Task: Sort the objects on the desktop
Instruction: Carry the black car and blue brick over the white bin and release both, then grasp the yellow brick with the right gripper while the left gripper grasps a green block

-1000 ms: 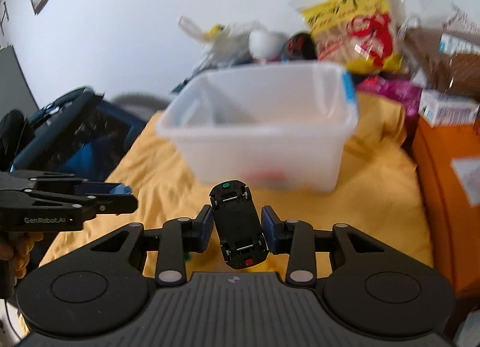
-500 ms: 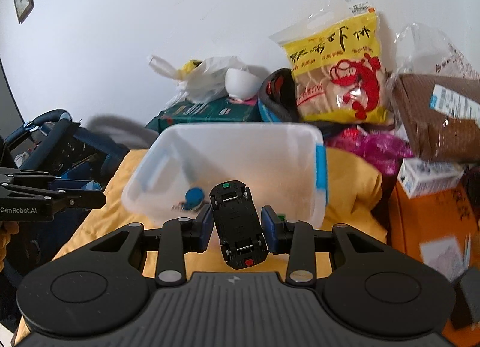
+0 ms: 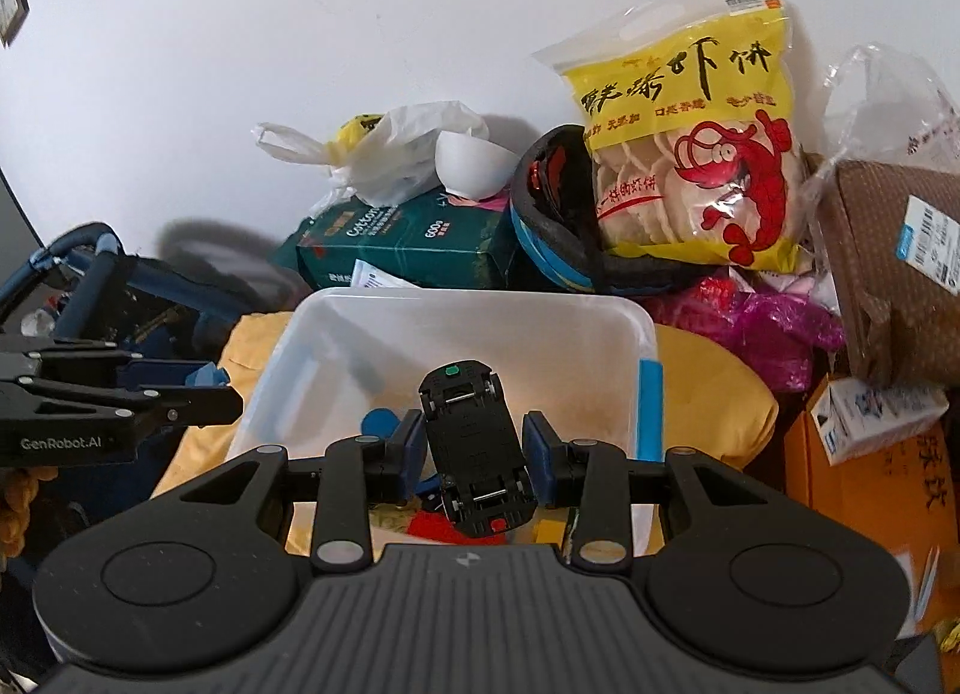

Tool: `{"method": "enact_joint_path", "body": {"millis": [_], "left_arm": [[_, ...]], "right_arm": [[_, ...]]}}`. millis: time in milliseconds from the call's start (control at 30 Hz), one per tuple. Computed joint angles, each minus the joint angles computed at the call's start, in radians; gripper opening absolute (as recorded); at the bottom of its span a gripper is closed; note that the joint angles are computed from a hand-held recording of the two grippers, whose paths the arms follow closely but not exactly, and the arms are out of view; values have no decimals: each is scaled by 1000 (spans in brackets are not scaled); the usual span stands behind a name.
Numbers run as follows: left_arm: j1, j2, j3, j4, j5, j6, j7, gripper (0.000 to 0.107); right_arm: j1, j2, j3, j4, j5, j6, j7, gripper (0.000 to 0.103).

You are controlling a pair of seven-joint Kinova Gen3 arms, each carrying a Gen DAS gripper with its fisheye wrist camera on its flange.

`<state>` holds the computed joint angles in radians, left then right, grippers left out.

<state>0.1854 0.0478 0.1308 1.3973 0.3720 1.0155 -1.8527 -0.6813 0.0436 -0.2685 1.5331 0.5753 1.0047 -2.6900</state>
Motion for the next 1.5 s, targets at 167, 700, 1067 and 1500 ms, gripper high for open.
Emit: {"method": "enact_joint_path", "body": {"millis": [167,700,1067,1500], "left_arm": [[159,51,-124,-78,-54,33,82,38],[17,-108,20,307,-67,-292,-18,66],[315,-312,-215,778,55,-500,-259,65],[327,-233,-142,810,72,-571,-240,37]], "right_arm": [[9,32,17,-33,-37,3,55,39],[-45,-16,6,143,109,-83,-128,65],[-193,-3,-156,455,231,-122,-461,61],[-262,67,-84,458,224,-168,-435,48]]}}
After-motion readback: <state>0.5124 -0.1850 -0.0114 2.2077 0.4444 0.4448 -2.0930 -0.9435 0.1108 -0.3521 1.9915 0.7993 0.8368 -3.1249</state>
